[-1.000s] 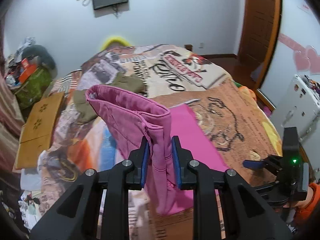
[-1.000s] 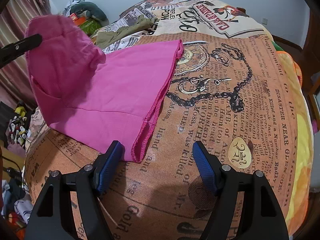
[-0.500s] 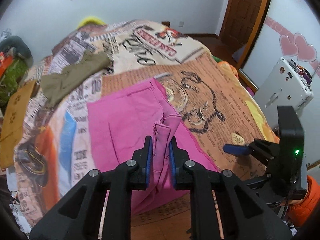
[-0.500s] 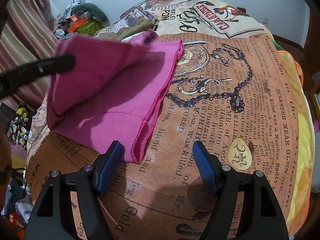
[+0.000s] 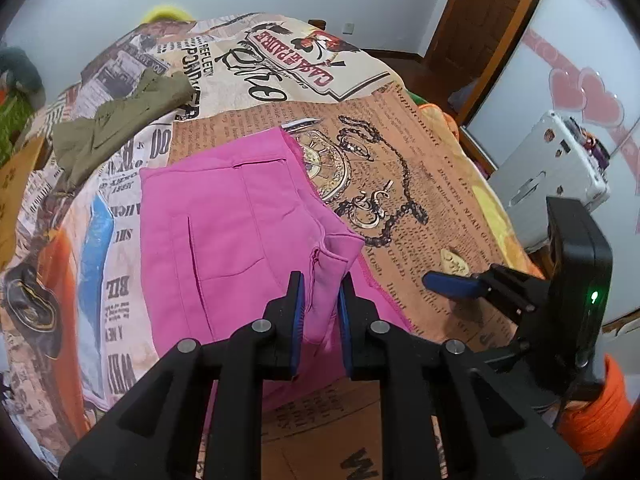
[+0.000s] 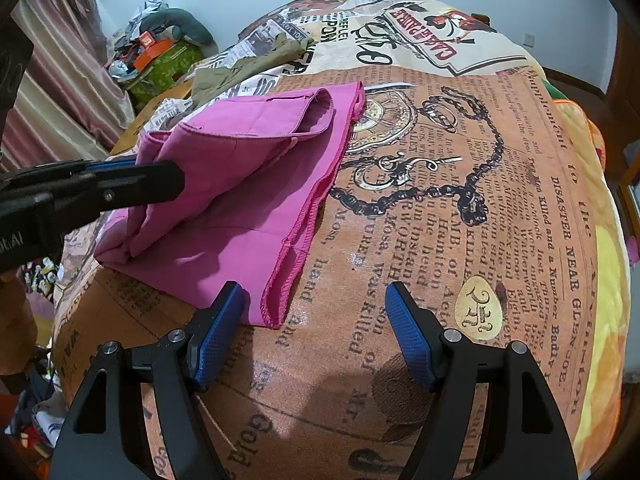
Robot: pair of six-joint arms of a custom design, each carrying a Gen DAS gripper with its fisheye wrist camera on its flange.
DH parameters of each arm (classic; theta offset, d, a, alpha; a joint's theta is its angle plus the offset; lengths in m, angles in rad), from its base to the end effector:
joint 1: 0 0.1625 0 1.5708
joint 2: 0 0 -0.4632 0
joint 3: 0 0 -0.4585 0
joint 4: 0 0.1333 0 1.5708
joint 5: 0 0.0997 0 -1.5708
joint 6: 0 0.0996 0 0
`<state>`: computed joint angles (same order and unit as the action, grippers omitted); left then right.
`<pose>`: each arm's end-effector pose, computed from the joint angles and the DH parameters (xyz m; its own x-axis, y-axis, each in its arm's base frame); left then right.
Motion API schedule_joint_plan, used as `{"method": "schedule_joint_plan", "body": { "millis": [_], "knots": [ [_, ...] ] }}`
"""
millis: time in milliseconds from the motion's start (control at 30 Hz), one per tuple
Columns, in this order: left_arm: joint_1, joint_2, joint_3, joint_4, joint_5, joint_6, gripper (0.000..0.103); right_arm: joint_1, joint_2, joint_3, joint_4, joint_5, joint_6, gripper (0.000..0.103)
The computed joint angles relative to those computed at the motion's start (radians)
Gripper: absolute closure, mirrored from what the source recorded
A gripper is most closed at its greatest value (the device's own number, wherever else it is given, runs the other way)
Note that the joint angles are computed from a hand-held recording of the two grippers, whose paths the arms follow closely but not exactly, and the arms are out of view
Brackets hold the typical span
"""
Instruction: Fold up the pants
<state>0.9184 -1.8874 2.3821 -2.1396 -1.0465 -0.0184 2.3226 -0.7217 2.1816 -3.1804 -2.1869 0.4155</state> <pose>-0.0761 -0.4013 0.3064 -0.7214 0.4814 -0.4978 0.5923 0.8014 -0.0832 0.4031 -0.3202 -0.0527 -0.8719 -0.1608 0.4626 -0.3535 0.8604 -0.3671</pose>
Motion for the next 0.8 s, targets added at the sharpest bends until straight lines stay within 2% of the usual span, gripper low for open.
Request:
{"method": "schedule_joint_plan", "body": {
  "millis": [267, 333, 467, 633, 700, 800],
  "knots": [
    [-0.017, 0.011, 0.020, 0.015, 0.020, 0.016, 0.086, 0.005, -0.004, 0.002, 0.012, -0.010, 0.019, 0.033],
    [-0.022, 0.001, 0.027, 0.027, 0.024, 0.035, 0.081, 0.006, -0.006, 0.003, 0.015, -0.011, 0.024, 0.033],
    [-0.031, -0.035, 0.029, 0.044, 0.011, 0.065, 0.059, 0.009, -0.009, 0.004, 0.021, -0.019, 0.036, 0.033],
    [-0.076, -0.124, 0.048, 0.032, 0.085, 0.117, 0.057, 0.017, -0.022, 0.008, 0.022, -0.015, 0.051, 0.033],
    [-0.066, -0.140, 0.043, 0.020, 0.116, 0.133, 0.051, 0.029, -0.026, 0.003, 0.018, -0.026, 0.044, 0.033],
    [-0.015, -0.131, 0.027, 0.011, 0.145, 0.141, 0.050, 0.046, -0.030, -0.008, 0.003, -0.043, 0.021, 0.033]
  ]
}}
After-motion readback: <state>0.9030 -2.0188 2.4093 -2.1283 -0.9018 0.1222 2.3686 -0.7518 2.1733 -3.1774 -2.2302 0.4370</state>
